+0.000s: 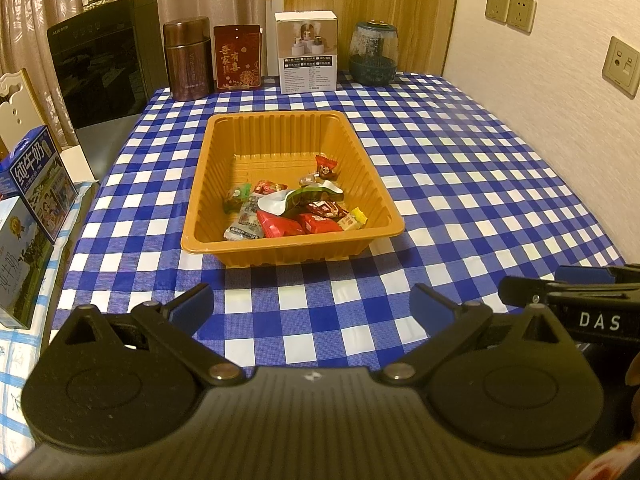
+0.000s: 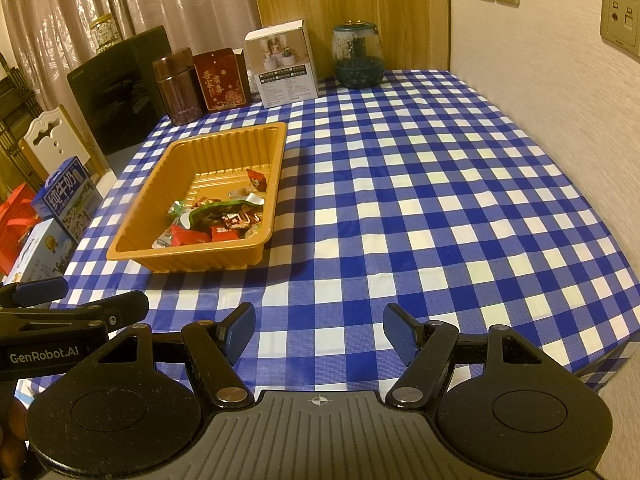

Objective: Organize snacks

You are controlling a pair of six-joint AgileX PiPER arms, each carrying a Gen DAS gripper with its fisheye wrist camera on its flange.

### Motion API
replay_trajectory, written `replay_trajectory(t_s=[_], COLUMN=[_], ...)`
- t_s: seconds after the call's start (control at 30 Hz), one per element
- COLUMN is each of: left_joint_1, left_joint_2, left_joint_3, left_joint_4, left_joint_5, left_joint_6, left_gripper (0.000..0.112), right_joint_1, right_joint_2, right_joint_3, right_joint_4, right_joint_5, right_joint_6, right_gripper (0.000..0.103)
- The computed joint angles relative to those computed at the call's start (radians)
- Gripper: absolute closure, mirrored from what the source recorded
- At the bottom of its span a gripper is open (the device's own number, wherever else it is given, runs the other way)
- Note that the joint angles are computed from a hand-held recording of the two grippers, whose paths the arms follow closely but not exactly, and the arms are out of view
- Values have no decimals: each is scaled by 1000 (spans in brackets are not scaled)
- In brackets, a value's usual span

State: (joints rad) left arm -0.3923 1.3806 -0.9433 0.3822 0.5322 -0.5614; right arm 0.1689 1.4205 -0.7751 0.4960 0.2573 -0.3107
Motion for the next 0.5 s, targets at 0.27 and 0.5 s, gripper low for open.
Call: replay_trajectory(t_s=[0.27,0.5], left_joint_1=[0,9], left_joint_2=[0,-6], left_joint_3=[1,25], left_joint_4=[0,-19], left_joint_5=[-1,-36], left_joint_6=[-1,11], left_gripper=[9,9], right_joint_1=[1,1], right_joint_2=[0,-1], right_joint_3=[0,-1], right_joint_4=[-3,-7], right_joint_5=[0,1], right_joint_6=[4,8], right_gripper=[33,33])
